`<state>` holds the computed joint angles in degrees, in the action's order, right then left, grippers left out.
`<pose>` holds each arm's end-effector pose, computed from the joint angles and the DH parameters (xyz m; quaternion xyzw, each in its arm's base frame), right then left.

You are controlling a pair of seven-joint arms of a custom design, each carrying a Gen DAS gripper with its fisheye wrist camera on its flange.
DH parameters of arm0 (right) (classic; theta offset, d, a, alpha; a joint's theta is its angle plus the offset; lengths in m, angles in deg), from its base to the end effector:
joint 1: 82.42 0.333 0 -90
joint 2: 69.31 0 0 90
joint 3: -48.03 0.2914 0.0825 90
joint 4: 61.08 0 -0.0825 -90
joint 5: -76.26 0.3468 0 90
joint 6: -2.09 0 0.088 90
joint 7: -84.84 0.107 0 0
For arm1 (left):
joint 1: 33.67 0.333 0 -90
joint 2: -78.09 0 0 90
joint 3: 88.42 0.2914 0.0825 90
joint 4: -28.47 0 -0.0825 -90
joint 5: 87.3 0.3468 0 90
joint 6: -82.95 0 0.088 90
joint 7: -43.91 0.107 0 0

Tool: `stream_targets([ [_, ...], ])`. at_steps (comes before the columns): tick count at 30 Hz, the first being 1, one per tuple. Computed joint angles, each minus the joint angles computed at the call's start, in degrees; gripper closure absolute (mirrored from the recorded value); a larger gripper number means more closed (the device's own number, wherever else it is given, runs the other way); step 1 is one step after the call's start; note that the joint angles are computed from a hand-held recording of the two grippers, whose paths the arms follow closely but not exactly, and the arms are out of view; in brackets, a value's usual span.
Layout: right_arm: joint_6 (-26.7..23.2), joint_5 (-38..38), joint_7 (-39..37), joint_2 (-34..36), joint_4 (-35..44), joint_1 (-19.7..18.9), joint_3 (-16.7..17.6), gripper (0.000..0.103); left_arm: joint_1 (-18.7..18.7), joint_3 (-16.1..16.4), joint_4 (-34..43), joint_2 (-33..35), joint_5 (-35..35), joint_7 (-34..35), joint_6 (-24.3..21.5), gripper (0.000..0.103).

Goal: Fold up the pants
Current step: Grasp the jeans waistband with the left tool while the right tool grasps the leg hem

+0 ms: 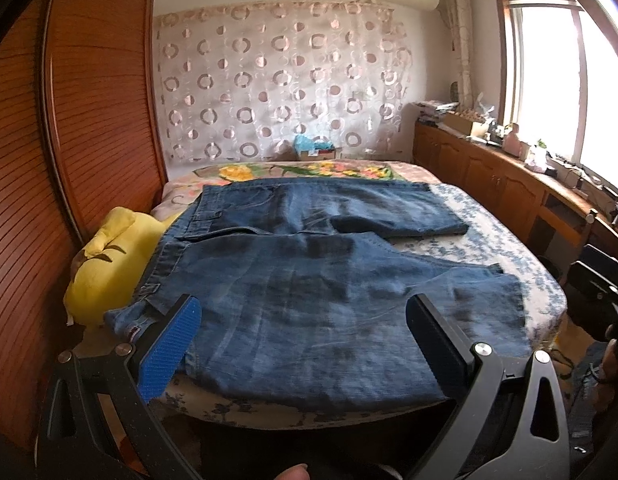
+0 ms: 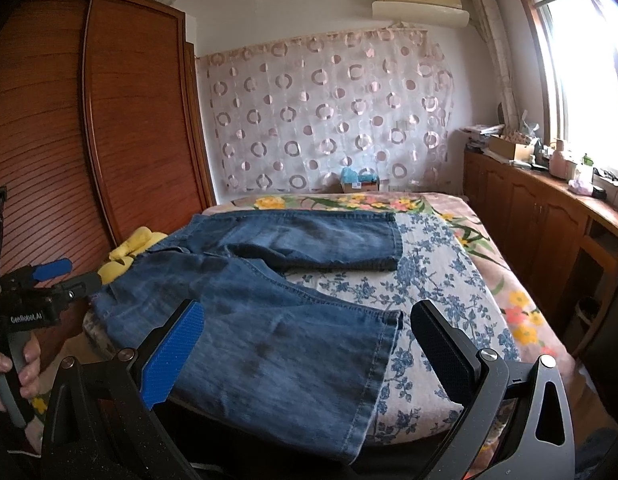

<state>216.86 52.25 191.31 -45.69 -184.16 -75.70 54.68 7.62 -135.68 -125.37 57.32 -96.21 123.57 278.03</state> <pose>0.5481 0.1790 0.3616 -0.6963 0.4569 -0.2612 0.4880 0.4307 -0.0409 0.4385 -0.6620 0.5743 -0.3119 0.3671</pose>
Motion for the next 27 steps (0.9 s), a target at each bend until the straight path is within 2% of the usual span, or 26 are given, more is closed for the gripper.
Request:
stream_targets([
  [2,-0.6,-0.6,0.4,0.2,0.3,-0.3,0.3,0.001,0.7,-0.1,0.6,1.0,0.3,0.3,-0.6,0.001],
  [5,-1.9,-1.1,0.5,0.5,1.1,-0.6,0.5,0.002,-1.0,3.6,0.2,2.9,1.4,1.6,-0.4,0.001],
  [7,-3.4,-3.6,2.0,1.0,2.1,-2.4,1.7,0.002,-2.7,6.5,0.2,4.5,1.8,3.3,-0.1,0.000],
  [9,-5.6,-9.4,6.0,2.4,4.2,-6.3,4.8,0.002,-0.5,4.4,0.4,5.2,-0.1,5.0,0.2,0.001],
  [12,-8.5,-11.1,6.9,3.8,6.2,-7.2,5.6,0.002,2.1,2.7,0.7,7.6,-2.2,8.3,1.4,0.001],
  [13,-9.8,-12.4,7.6,4.2,7.0,-8.5,6.8,0.002,2.8,2.2,1.0,8.3,-3.0,9.3,1.4,0.001],
  [17,-13.7,-14.4,7.7,5.0,8.2,-12.1,10.8,0.005,-0.9,8.1,1.5,11.5,-3.1,11.2,1.8,0.001],
  [19,-15.4,-13.6,6.6,4.5,7.8,-12.6,11.8,0.007,-2.9,11.1,1.4,12.4,-3.2,11.4,2.1,0.001],
  [20,-16.4,-13.3,6.1,4.6,8.0,-13.3,12.8,0.008,-3.4,11.9,1.3,12.7,-3.9,11.9,2.5,0.001],
  [23,-19.3,-12.7,4.5,4.9,8.1,-16.0,16.1,0.012,-2.1,10.7,1.7,13.3,-8.8,16.0,2.8,0.001],
  [26,-21.8,-11.5,2.8,4.3,7.1,-18.6,18.8,0.016,-4.4,14.2,1.7,13.7,-9.8,17.0,2.8,0.001],
  [27,-22.7,-11.1,2.3,4.1,6.6,-20.0,20.1,0.017,-6.3,16.9,1.5,13.8,-8.4,16.1,2.8,0.001],
])
